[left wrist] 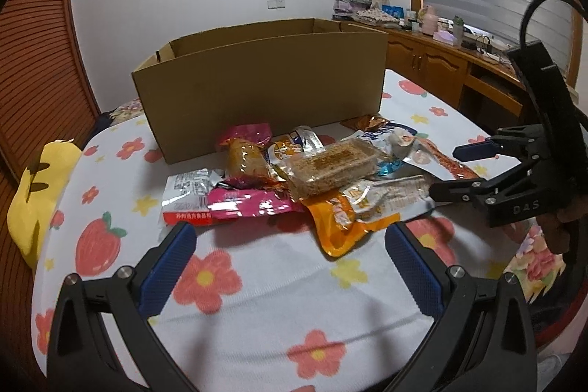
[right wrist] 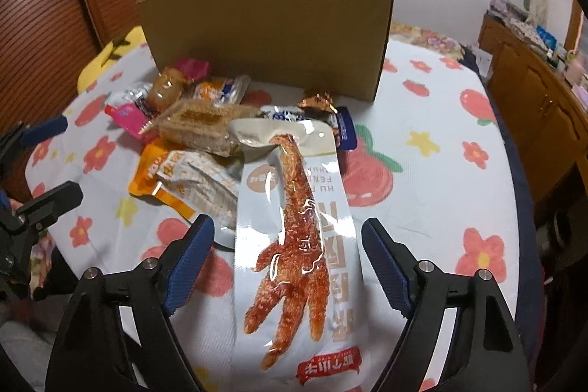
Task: Organize snacks
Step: 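Grasp the pink-wrapped bread with the left gripper while the right gripper grasps the chicken-feet pouch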
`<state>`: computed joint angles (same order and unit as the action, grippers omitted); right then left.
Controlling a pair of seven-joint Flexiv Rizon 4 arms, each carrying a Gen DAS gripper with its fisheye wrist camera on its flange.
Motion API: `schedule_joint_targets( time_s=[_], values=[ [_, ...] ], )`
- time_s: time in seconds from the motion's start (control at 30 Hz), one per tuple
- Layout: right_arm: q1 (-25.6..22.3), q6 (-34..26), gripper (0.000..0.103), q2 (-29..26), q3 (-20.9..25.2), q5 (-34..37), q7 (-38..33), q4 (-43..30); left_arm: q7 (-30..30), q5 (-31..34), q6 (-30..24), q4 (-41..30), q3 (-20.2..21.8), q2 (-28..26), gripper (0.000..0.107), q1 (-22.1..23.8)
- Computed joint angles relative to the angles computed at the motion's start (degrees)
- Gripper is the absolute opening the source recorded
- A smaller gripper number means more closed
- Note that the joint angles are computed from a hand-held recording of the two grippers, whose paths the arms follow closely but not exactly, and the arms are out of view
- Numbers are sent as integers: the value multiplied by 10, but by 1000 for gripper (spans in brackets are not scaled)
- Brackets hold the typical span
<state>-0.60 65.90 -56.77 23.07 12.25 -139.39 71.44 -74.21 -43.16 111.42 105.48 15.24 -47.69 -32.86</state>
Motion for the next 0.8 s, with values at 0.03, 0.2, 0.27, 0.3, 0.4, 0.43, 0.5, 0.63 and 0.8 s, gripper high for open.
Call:
schedule_joint_targets(
  time_s=[0.03, 0.2, 0.27, 0.3, 0.4, 0.43, 0.5, 0.63, 0.8],
  values=[
    [2, -7, 80, -2, -3, -2, 4, -5, -3, 4, -1, 0, -6, 2, 102, 11],
    [6, -37, 76, -10, -10, -3, 16, -25, -18, 9, -9, -5, -4, 3, 99, 36],
    [5, -40, 75, -12, -9, 1, 12, -27, -22, 19, -18, -10, -8, 4, 99, 51],
    [5, -44, 73, -13, -8, 2, 10, -30, -25, 28, -22, -12, -16, 6, 99, 63],
    [2, -58, 66, -15, -4, 9, 4, -37, -37, 57, -43, -27, -31, 7, 95, 94],
    [2, -66, 66, -14, -5, 11, 2, -39, -42, 70, -52, -35, -40, 7, 94, 107],
    [5, -70, 66, -13, -9, 14, 0, -41, -52, 90, -70, -50, -53, 6, 91, 128],
    [5, -84, 63, -13, -11, 24, -7, -48, -74, 107, -129, -93, -38, -7, 85, 134],
    [-1, -86, 47, -4, -4, 42, -27, -47, -105, 127, -214, -143, -42, -20, 53, 159]
  ],
)
